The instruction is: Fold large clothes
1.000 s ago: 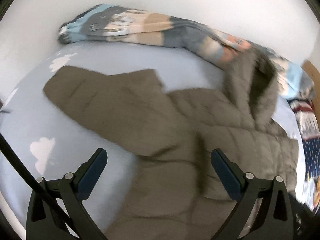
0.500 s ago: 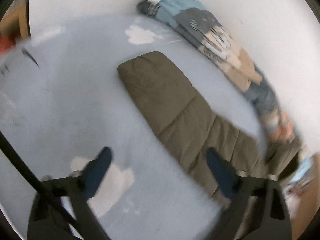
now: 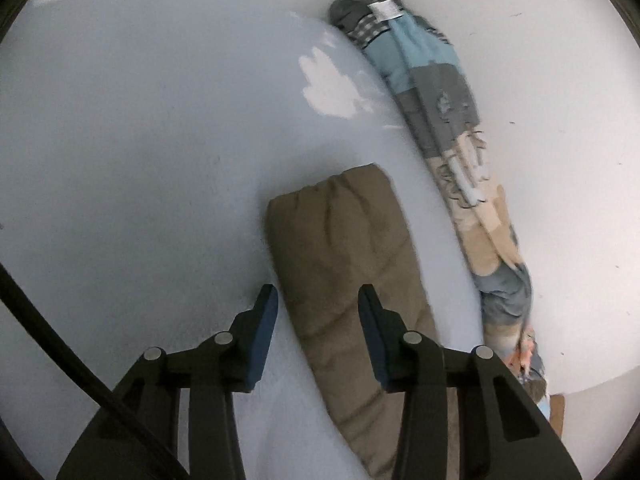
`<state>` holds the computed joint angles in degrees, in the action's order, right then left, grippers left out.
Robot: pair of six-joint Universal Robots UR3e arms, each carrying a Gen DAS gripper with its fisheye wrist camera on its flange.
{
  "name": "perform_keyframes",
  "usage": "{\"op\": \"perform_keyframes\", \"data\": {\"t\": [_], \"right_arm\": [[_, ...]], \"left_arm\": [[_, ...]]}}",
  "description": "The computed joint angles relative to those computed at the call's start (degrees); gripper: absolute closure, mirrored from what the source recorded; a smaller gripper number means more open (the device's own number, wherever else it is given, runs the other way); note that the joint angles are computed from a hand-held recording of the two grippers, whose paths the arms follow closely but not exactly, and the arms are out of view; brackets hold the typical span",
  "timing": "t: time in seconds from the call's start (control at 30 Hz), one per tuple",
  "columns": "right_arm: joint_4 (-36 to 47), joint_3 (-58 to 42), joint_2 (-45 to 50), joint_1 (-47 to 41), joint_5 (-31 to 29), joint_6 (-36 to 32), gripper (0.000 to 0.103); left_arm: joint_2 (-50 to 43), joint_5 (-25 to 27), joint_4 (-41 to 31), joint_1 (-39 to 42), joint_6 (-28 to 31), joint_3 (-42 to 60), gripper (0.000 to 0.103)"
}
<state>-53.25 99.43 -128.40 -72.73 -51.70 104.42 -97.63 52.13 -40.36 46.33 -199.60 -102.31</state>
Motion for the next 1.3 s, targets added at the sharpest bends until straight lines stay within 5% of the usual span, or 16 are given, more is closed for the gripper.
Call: {"op": "perform_keyframes", "data": {"t": [0.17, 0.23, 0.33, 0.57, 0.73, 0.97, 1.13, 1.2, 1.3], "right_arm": [[-4.39, 1.83, 0.95, 2.03, 0.07, 3.40, 0.042], [-5.15, 2.08, 1.12, 2.19, 0.37, 3.79, 0.042], [-5.24, 1.79, 1.48, 1.59, 0.74, 4.11, 0.042], [9.84, -6.98, 2.96, -9.59, 4.58, -5.37, 0.042], [20.04, -15.18, 7.02, -19.53, 8.17, -10.51, 0.042], [22.78, -24.03, 16.94, -25.76, 11.97, -6.43, 0.041], [25.96, -31.05, 24.96, -27.92, 11.56, -5.58, 0.041], [27.08, -33.02, 26.98, -28.11, 11.12, -5.78, 0.041], [29.64, -36.31, 30.87, -27.08, 10.04, -5.59, 0.033]], "left_arm": [[-3.13, 2.07, 10.86, -2.75, -6.30, -2.00, 0.063], [-2.37, 2.38, 14.55, -3.56, -7.43, -3.32, 0.087], [1.06, 4.49, 13.33, -5.70, -7.45, -1.67, 0.090], [11.02, 4.43, 0.26, -15.80, -2.71, 12.55, 0.090], [10.88, 14.07, -9.43, -38.24, -1.76, 28.47, 0.090], [-6.44, 30.59, -11.96, -76.49, -4.59, 40.93, 0.090], [-25.91, 34.50, -24.72, -85.64, -5.21, 55.24, 0.089], [-29.65, 39.90, -27.31, -88.72, -4.74, 60.29, 0.089], [-30.67, 37.44, -34.76, -88.77, -4.41, 69.61, 0.065]]}}
